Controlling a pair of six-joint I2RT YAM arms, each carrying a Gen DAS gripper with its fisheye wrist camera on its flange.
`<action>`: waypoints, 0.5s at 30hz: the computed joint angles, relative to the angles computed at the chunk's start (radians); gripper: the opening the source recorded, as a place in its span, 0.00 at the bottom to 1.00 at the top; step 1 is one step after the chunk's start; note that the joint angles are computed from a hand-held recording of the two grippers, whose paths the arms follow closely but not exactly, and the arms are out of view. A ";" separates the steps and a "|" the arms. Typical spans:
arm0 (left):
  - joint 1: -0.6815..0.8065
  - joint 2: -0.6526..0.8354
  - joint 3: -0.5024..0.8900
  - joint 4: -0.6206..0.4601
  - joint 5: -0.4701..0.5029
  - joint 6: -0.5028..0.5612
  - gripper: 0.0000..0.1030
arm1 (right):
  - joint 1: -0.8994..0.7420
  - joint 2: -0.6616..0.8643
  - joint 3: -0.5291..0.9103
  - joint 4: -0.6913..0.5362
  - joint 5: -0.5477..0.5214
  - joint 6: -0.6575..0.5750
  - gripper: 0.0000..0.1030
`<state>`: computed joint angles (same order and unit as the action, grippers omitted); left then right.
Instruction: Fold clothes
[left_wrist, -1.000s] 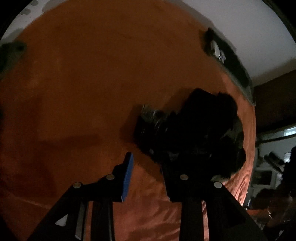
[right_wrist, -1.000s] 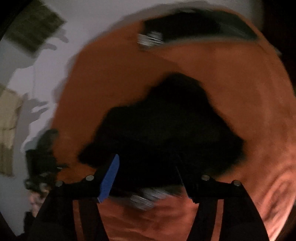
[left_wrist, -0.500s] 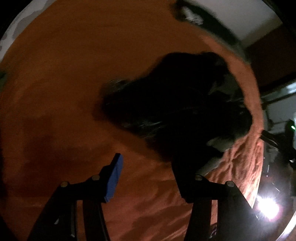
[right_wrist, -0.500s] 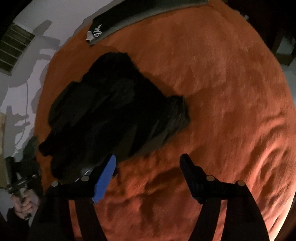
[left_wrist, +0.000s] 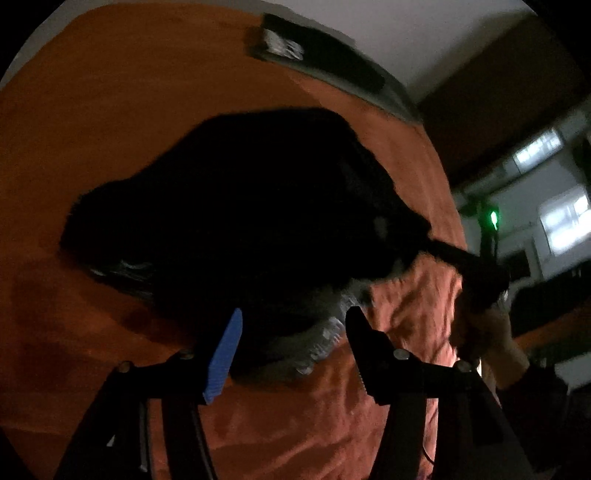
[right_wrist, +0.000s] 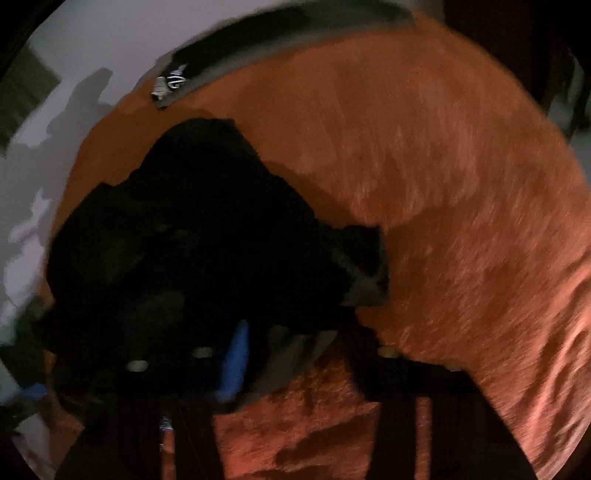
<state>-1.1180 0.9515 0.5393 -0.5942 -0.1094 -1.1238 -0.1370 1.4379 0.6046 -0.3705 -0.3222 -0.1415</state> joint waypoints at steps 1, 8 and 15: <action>-0.016 0.008 -0.002 0.005 0.001 -0.002 0.58 | 0.015 -0.043 -0.019 0.008 0.013 -0.013 0.26; -0.016 -0.006 -0.063 0.052 0.013 0.002 0.58 | 0.121 -0.322 -0.088 -0.078 0.099 -0.034 0.14; -0.079 -0.031 -0.030 -0.017 -0.050 -0.003 0.58 | 0.405 -0.689 -0.120 -0.309 0.127 -0.007 0.02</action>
<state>-1.1967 0.9205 0.5097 -0.6116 -0.1593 -1.1267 0.2684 0.7487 0.4850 -0.6793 -0.1955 -0.1483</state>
